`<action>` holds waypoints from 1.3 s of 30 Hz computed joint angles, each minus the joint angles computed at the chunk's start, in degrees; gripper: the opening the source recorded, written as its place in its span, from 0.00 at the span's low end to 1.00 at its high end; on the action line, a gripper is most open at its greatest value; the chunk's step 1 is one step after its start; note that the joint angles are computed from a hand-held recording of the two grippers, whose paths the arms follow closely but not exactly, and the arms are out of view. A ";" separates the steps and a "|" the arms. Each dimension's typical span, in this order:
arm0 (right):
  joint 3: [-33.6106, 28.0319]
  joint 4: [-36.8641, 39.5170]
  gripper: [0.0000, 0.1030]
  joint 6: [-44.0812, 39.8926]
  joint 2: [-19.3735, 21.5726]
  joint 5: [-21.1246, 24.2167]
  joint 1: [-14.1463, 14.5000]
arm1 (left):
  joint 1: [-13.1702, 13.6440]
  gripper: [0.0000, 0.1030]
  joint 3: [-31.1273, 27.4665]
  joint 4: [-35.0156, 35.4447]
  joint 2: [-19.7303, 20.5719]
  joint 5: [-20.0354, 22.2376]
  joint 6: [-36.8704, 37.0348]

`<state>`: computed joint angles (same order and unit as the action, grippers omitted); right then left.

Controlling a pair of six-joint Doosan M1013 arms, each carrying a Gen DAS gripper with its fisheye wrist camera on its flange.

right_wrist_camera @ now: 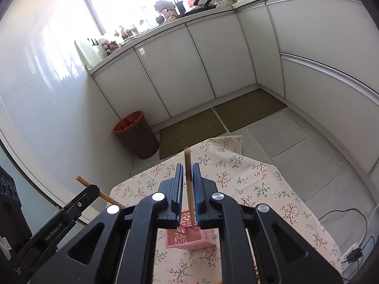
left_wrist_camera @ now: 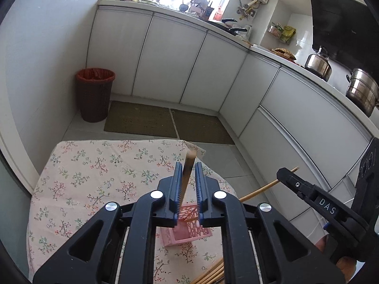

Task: Organize utensils
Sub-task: 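Carry both chopsticks upright over the pink cup and open both tools to drop them in, then grasp another chopstick from the pile with the left tool while the right tool grasps one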

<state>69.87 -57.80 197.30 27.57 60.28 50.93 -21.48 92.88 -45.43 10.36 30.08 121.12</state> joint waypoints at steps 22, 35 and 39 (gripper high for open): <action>2.60 -7.22 0.65 3.07 -1.65 13.26 5.50 | -3.80 0.57 4.29 11.76 -5.81 -4.93 -6.99; 10.43 -1.88 0.93 8.29 -5.45 15.71 7.10 | -6.26 0.93 5.35 20.42 -5.46 0.08 -9.77; 14.64 2.15 0.93 15.27 -8.10 12.75 7.08 | -7.16 0.93 4.97 23.44 -4.45 2.98 -11.26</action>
